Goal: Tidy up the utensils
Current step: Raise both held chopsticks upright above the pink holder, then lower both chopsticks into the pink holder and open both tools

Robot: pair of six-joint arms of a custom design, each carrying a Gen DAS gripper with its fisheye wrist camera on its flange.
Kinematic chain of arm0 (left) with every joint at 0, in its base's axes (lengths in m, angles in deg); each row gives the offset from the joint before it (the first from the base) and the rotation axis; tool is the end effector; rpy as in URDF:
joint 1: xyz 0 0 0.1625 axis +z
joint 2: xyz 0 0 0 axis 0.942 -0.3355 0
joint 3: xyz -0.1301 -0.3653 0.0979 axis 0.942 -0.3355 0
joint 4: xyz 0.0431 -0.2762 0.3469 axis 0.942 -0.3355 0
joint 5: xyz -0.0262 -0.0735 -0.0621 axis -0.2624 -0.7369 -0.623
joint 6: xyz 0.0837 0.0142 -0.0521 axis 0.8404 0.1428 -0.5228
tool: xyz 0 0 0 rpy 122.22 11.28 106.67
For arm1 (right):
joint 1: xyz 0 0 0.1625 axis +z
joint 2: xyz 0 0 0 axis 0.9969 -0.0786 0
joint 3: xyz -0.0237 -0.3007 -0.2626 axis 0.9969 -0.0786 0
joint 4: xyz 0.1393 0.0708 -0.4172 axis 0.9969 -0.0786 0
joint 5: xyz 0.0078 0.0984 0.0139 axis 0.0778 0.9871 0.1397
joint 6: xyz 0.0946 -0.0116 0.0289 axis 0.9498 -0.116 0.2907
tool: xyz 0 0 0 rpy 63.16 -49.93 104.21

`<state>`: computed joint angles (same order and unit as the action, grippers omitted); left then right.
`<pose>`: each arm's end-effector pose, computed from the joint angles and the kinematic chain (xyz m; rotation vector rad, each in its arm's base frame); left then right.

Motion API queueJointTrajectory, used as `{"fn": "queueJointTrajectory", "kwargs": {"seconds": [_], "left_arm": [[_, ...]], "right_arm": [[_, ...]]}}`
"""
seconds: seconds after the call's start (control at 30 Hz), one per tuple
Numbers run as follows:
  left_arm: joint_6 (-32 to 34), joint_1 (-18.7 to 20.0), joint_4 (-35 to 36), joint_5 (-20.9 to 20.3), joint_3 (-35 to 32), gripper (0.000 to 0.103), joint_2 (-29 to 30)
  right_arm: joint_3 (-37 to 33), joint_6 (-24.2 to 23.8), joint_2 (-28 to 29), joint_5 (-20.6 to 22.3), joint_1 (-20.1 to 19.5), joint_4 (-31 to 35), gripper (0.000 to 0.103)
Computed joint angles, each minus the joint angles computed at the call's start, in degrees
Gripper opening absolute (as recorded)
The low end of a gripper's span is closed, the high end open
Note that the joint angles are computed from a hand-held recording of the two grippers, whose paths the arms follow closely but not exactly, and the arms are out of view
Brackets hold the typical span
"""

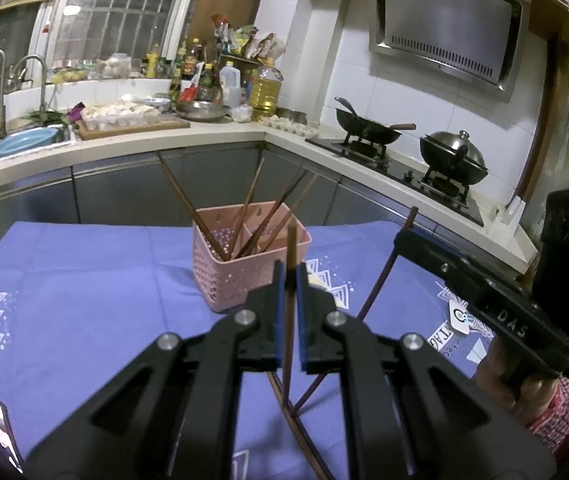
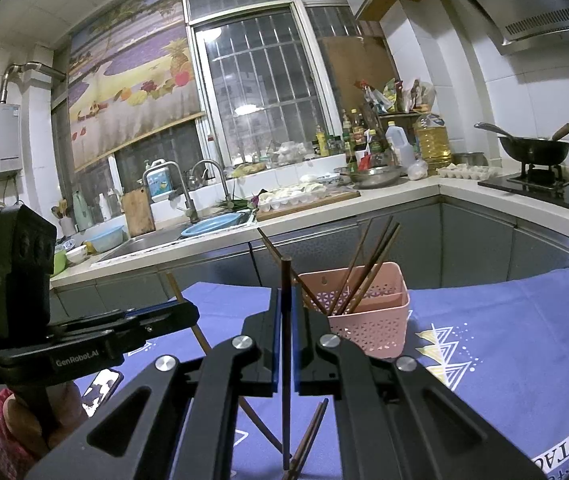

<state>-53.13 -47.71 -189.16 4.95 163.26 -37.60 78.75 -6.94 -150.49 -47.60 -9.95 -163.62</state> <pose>-0.3809 -0.3899 0.0626 0.6755 2.4064 -1.2677 0.0778 -0.4034 0.3437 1.1360 -2.4920 1.3346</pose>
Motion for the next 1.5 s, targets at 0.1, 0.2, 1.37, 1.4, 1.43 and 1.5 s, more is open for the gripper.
{"fn": "queueJointTrajectory", "kwargs": {"seconds": [0.1,0.2,1.37,1.4,1.43,1.5], "left_arm": [[0.09,0.03,-0.09,0.01,-0.08,0.005,0.14],[0.13,0.10,-0.12,-0.09,-0.04,0.005,0.03],[18.09,2.41,-5.96,3.92,-14.85,0.005,2.38],[20.19,2.78,-6.84,4.46,-16.57,0.005,3.32],[22.10,3.08,-7.68,5.08,-17.96,0.005,4.22],[26.14,3.99,-8.81,6.31,-21.27,0.005,6.58]], "right_arm": [[-0.03,-0.02,0.00,0.04,0.01,0.07,0.005],[-0.10,-0.02,-0.01,0.03,0.04,0.26,0.005],[-15.71,9.12,14.07,-4.23,12.71,-9.46,0.005],[-16.75,9.37,15.71,-4.50,13.48,-11.47,0.005],[-17.53,9.43,17.03,-4.62,13.95,-13.02,0.005],[-19.42,9.48,20.16,-4.95,14.88,-15.93,0.005]]}}
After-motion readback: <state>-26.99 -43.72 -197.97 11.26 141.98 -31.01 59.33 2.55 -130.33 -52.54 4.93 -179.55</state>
